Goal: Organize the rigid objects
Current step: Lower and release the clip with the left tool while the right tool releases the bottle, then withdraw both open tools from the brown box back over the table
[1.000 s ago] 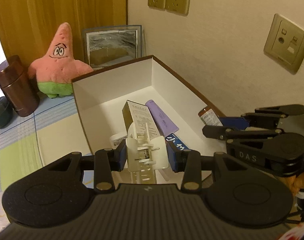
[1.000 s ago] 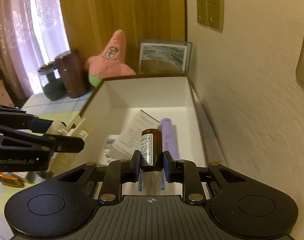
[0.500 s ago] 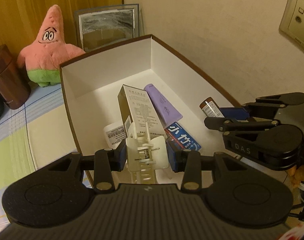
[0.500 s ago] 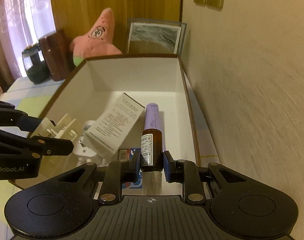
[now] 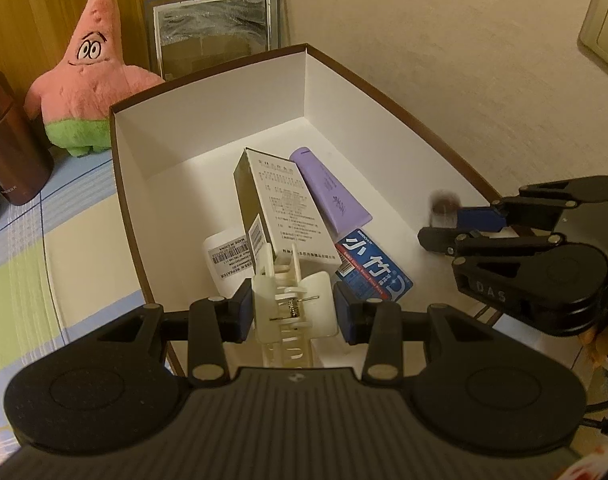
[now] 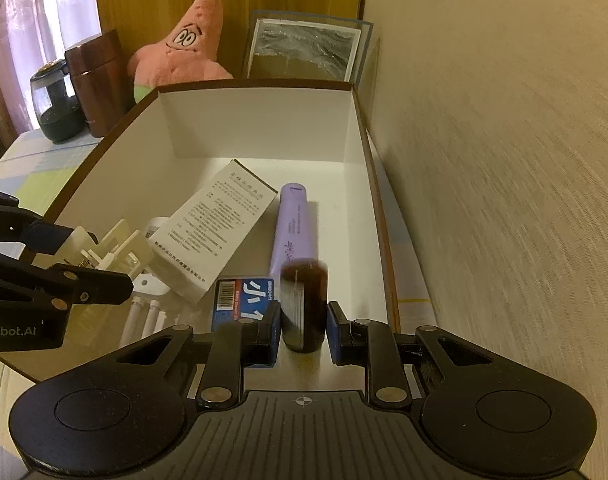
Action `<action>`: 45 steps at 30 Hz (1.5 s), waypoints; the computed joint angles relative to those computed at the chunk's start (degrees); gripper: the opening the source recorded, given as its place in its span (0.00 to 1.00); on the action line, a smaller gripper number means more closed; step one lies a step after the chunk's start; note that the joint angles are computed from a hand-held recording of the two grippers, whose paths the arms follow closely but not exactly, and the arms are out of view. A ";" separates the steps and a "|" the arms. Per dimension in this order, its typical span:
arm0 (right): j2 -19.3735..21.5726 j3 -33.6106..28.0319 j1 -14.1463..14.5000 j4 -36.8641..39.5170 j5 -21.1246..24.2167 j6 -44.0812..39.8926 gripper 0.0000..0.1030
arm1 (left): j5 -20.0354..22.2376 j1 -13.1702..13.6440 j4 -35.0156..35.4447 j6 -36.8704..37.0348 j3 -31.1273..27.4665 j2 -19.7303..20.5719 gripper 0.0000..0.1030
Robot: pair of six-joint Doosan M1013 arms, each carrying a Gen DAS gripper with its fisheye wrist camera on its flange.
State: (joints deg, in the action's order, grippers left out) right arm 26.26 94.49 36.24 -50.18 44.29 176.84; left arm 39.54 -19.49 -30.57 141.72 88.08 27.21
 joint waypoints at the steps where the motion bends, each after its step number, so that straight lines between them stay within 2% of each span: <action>1: 0.03 -0.05 -0.02 -0.09 0.14 -0.13 0.20 | 0.07 -0.02 0.18 -0.18 -0.05 0.06 0.36; 17: -0.84 0.50 -0.18 -0.28 -1.89 2.34 0.20 | 0.98 0.09 0.51 -0.83 -0.62 0.67 0.36; 19: -0.92 0.45 -0.13 -0.33 -1.97 2.40 0.22 | 0.62 0.14 -0.06 -0.09 -0.40 0.49 0.40; 21: -0.92 0.39 -0.01 -0.48 -1.92 2.49 0.29 | 0.26 0.16 -0.45 0.26 -0.21 0.34 0.44; 24: -0.92 0.40 0.23 -0.97 -1.89 2.81 0.39 | 0.20 0.13 -0.14 -0.20 -0.19 0.30 0.45; 27: -0.97 0.49 0.44 -1.52 -1.94 3.29 0.43 | 0.06 0.20 0.05 -0.58 -0.19 0.25 0.45; 38: -2.18 1.69 1.27 -3.72 -2.57 7.96 0.50 | -0.10 0.97 -1.96 0.31 0.41 -0.66 0.45; 45: -3.67 2.55 3.00 -8.30 -2.57 14.16 0.52 | 0.39 2.91 -6.14 2.89 1.68 -2.60 0.45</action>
State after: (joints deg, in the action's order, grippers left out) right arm 22.59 97.04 39.23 -58.48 41.73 191.00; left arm 39.93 -16.58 -36.71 144.61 89.76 24.61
